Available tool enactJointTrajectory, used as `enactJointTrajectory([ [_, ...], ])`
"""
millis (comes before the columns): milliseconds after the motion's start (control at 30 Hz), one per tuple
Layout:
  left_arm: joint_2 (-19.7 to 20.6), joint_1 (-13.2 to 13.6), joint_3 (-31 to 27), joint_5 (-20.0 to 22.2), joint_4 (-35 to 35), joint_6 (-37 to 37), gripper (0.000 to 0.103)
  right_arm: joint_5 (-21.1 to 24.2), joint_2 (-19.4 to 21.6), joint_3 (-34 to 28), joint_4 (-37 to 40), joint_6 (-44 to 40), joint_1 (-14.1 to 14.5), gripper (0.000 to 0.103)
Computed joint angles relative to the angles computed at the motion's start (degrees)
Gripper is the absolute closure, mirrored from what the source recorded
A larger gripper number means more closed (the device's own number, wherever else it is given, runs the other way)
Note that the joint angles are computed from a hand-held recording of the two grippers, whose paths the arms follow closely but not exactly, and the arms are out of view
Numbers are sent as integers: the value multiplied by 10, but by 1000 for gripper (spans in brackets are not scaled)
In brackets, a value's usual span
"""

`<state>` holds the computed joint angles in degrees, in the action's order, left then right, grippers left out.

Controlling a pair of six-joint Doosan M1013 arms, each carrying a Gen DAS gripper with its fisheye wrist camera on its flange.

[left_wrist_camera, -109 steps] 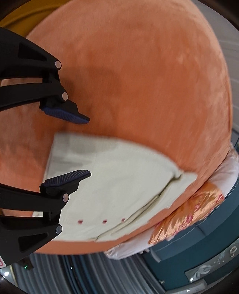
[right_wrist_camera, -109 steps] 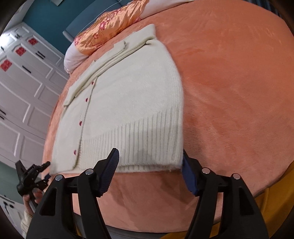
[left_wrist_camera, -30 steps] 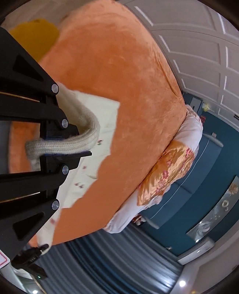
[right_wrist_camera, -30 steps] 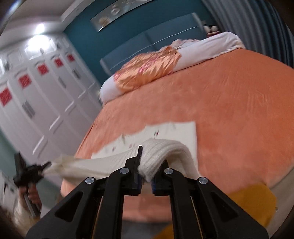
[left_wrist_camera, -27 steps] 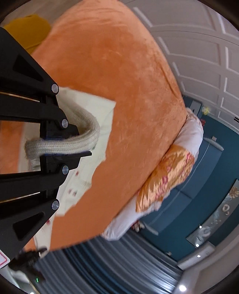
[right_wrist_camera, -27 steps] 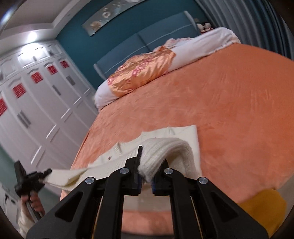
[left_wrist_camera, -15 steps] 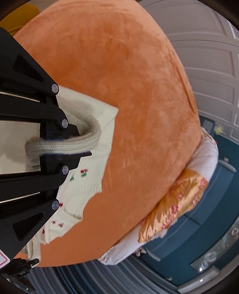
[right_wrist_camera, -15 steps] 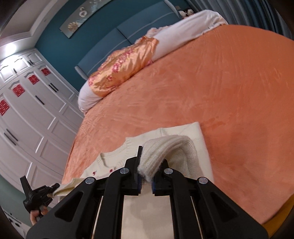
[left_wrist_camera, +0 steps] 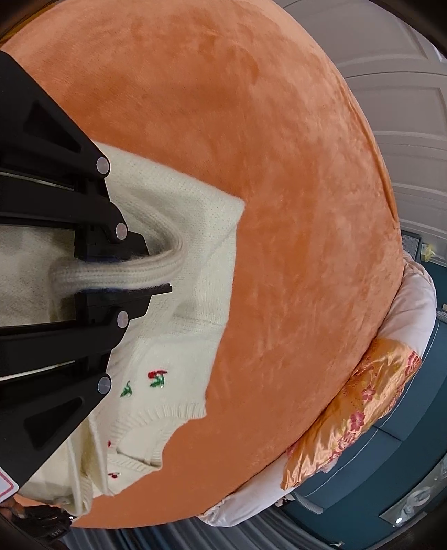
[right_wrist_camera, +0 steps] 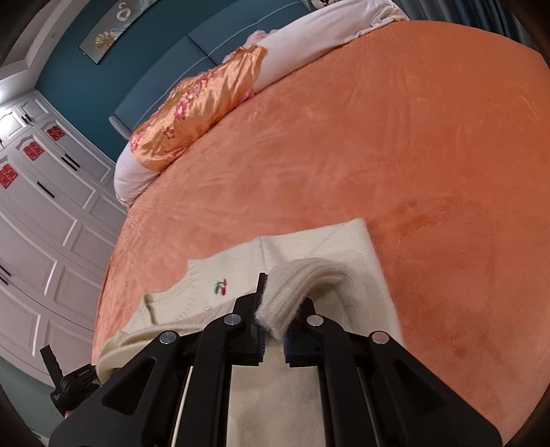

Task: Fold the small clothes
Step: 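Lift the hem with both grippers and fold it over toward the collar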

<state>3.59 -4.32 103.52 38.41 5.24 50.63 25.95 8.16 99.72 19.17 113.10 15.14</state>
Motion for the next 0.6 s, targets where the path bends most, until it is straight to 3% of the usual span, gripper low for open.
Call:
enactJointTrajectory([
  [267, 13, -4, -1, -8, 28, -9, 93, 12, 25, -11, 10, -11, -5, 96],
  [400, 12, -13, 9, -30, 78, -42, 88, 10, 27, -6, 88, -68, -15, 95],
  [500, 5, -5, 14, -47, 44, -24, 87, 9, 20, 2, 169, -132, -26, 90],
  [600, -12, 11, 19, -65, -32, 19, 86, -23, -4, 19, 226, -184, -26, 83],
])
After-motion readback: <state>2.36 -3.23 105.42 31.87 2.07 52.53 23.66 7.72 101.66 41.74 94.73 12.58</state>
